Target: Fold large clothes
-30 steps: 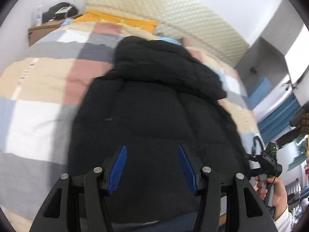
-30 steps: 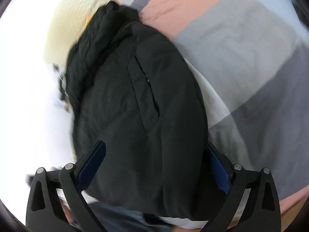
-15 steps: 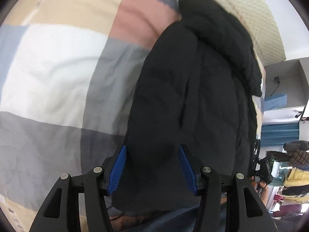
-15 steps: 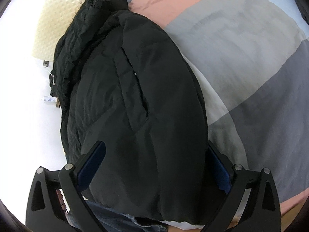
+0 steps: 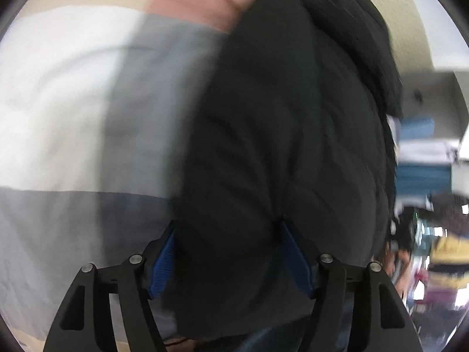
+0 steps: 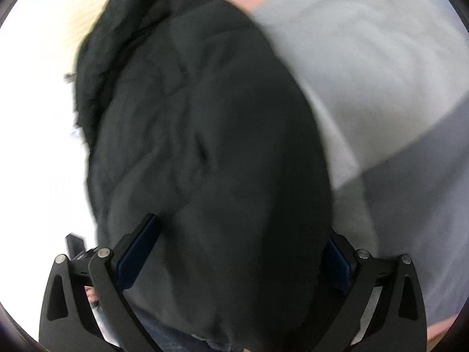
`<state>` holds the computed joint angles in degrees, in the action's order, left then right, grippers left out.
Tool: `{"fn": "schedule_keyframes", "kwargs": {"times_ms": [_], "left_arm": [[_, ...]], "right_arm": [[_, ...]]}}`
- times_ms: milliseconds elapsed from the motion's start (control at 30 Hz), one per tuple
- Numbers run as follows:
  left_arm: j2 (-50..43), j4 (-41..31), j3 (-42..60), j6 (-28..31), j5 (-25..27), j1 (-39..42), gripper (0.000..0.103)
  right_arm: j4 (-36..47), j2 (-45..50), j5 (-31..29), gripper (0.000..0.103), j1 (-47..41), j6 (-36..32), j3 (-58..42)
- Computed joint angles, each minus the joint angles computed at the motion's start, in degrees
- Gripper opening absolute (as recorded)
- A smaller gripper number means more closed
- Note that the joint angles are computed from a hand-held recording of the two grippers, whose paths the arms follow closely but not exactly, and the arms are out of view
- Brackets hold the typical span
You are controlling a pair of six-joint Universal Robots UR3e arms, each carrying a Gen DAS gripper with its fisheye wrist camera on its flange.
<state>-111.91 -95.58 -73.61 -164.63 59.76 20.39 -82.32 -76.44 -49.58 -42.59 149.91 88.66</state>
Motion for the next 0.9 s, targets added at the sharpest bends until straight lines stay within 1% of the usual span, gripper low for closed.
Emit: {"fn": "schedule_keyframes", "kwargs": {"times_ms": [67,167,267,333,367,400,433,500,533,600,633,667,700,733,800,900], "left_arm": [[-0.84,-1.39,2.29,1.23,-0.13,-1.88,0.068],[-2.09,-1.59,3.60,0.70,-0.49,-2.84,0.071],[-3.00,-2.08,3.38,0.62,-2.14,-2.26,0.071],[-4.23,-4.32,5.21,0.73,-5.01,-1.75,0.071],[-4.54,-5.34,5.68,0.38,-7.37,-1.43,0.068],[-4.96,-5.86,6.76,-0.37,-8.28,-1.81,0.062],[-4.99,-6.46,7.82,-0.80,-8.80,-2.33,0.058],[-4.52,-7.47,10.16,-1.72,-9.61,-3.08,0.041],[-4.45,-8.73,12.28,-2.13,-9.59,-3.63,0.037],[-2.97,-8.68,13.77,-4.05,-9.26,-4.09,0.021],[-2.17,-8.65,14.21,-4.84,-9.75,-4.13,0.019],[-1.43,-9.12,15.04,-5.00,-10.14,-4.06,0.014],[-0.75,-9.88,16.28,-5.27,-10.26,-4.06,0.012],[0.12,-11.30,17.41,-5.05,-10.66,-3.34,0.010],[2.08,-15.06,19.58,-2.55,-11.24,-0.69,0.006],[5.98,-17.55,22.18,-1.27,-12.02,2.37,0.004]], "right_arm": [[1.61,0.35,1.30,0.101,-1.20,-3.14,0.20],[2.05,0.79,1.13,0.101,-1.43,-4.13,0.17],[-0.67,1.43,-1.56,0.101,1.43,-2.99,-0.59],[-3.86,0.53,-3.98,0.099,4.11,-4.76,-0.78],[-4.40,0.37,-4.46,0.089,5.62,-6.60,-1.47],[-4.14,0.25,-4.80,0.073,6.25,-8.00,-2.02],[-3.31,0.41,-4.70,0.067,6.87,-8.89,-3.07],[-1.79,0.69,-5.12,0.044,7.66,-8.80,-5.58],[-0.49,0.50,-5.23,0.039,7.88,-9.46,-7.23],[2.29,-0.04,-5.36,0.021,7.82,-11.10,-10.27],[4.42,-0.47,-5.04,0.019,7.41,-11.89,-12.24],[5.96,-1.21,-4.51,0.015,6.91,-12.83,-13.55],[6.21,-2.53,-4.01,0.013,6.39,-13.83,-13.59],[6.76,-4.27,-3.35,0.012,5.91,-15.54,-14.27],[8.60,-6.15,-3.01,0.010,5.23,-16.92,-16.25],[14.41,-7.65,-1.22,0.010,3.25,-19.17,-21.25]]}}
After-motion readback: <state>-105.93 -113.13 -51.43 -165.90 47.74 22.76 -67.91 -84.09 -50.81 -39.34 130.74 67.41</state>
